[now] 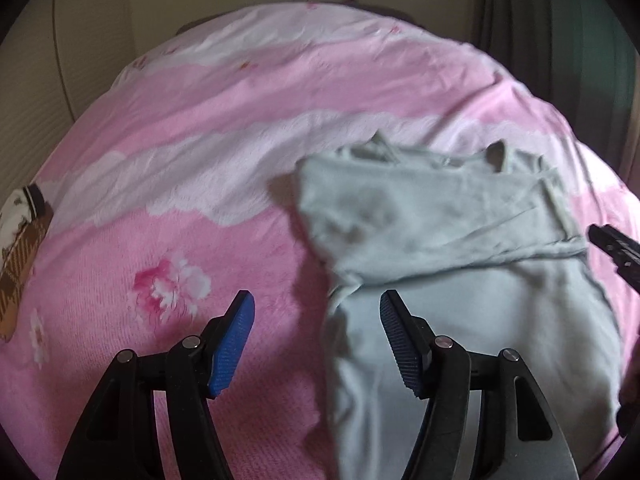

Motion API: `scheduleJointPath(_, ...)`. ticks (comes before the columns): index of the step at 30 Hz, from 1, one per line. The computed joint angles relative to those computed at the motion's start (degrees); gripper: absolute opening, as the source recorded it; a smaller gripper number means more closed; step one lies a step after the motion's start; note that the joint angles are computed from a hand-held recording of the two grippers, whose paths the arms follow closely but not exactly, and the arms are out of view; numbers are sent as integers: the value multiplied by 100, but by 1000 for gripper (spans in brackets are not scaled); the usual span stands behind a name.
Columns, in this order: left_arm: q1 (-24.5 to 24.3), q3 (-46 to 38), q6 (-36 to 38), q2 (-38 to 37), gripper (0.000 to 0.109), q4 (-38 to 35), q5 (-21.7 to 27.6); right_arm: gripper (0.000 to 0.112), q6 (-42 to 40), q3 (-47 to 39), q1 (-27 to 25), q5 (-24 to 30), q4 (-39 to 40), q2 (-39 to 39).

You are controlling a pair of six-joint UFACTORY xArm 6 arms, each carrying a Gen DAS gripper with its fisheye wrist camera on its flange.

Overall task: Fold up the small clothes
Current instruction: 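Open the left tool to release the sleeve and withdraw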

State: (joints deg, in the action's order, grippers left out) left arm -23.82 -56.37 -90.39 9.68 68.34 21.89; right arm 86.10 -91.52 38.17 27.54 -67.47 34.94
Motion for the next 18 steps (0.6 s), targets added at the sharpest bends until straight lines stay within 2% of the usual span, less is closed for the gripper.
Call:
scheduleJointPath(2,30,-152,-4,46,67,27,32,43,-45,-47,-82,-72,26,23)
scheduleJointPath(6,142,-731,442,429,67,-240,1,43,-134,-323,-253,-139,60,145)
scheduleJointPath(8,182,-1042,794,674,67,-452,-74,43,-464,-582,-318,-198,294,319)
scheduleJointPath(13,230,-1501,1123,1126,68,-657,-277,43,-1545,-1386,-407,-395,1158,937)
scheduleJointPath(15,215,-1618,1460,1296,71,-1020,-188,42,-1986,-1670,-394,-322,1493,1159)
scheduleJointPath(18,153,-1753,1731,1501,71,-1382,283,39,-2666,-1950,-335,-63,2092,1414)
